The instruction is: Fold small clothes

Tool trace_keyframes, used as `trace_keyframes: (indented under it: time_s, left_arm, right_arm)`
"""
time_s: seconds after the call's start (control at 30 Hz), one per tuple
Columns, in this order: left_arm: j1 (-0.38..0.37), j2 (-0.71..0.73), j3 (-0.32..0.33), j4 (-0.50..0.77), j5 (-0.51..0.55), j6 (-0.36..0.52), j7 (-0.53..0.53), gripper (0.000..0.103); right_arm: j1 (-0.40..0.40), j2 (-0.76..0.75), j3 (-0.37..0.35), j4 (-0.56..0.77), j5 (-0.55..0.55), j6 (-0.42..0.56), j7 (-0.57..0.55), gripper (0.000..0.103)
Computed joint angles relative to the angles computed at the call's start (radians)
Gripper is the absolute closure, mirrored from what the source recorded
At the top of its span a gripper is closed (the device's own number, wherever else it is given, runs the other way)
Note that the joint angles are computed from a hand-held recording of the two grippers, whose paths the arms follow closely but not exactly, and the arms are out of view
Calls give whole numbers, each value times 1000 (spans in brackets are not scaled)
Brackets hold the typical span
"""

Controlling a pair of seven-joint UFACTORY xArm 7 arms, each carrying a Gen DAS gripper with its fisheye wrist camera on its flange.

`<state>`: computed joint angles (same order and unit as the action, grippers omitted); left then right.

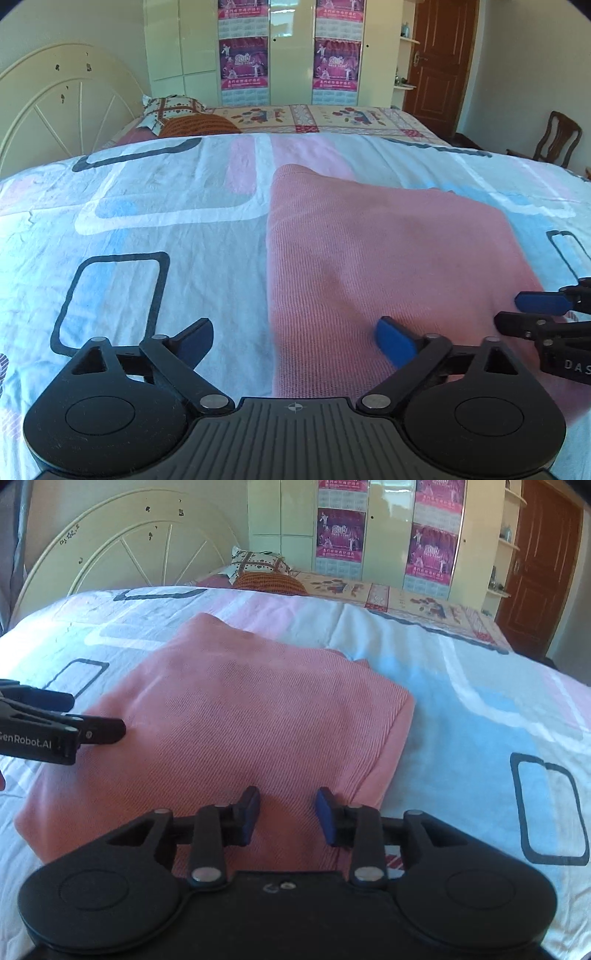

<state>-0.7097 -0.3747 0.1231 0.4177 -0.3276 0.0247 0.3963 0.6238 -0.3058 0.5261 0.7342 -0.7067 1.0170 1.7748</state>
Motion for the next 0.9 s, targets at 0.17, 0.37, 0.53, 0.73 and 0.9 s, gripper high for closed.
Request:
trace_keyframes:
  time_s: [0.17, 0.37, 0.53, 0.73, 0.9]
  left_arm:
    - [-10, -70, 27, 4, -22, 61, 15, 8]
    - [-182, -159, 267, 12, -214, 179, 200, 7]
    - [-253, -118, 365, 56, -381, 265, 296, 8]
    - [-138, -55, 221, 59, -383, 270, 259, 8]
    - [-10, -44, 71, 35, -354, 270, 209, 8]
  right_arm:
    - [5, -66, 19, -12, 13, 16, 40, 66]
    - [60, -367, 33, -206, 157, -47, 167, 53]
    - [68, -597, 23, -439, 270, -291, 291, 52]
    - [7, -647, 57, -502, 317, -421, 266, 57]
    - [3, -517, 48, -408, 366, -329, 49, 66]
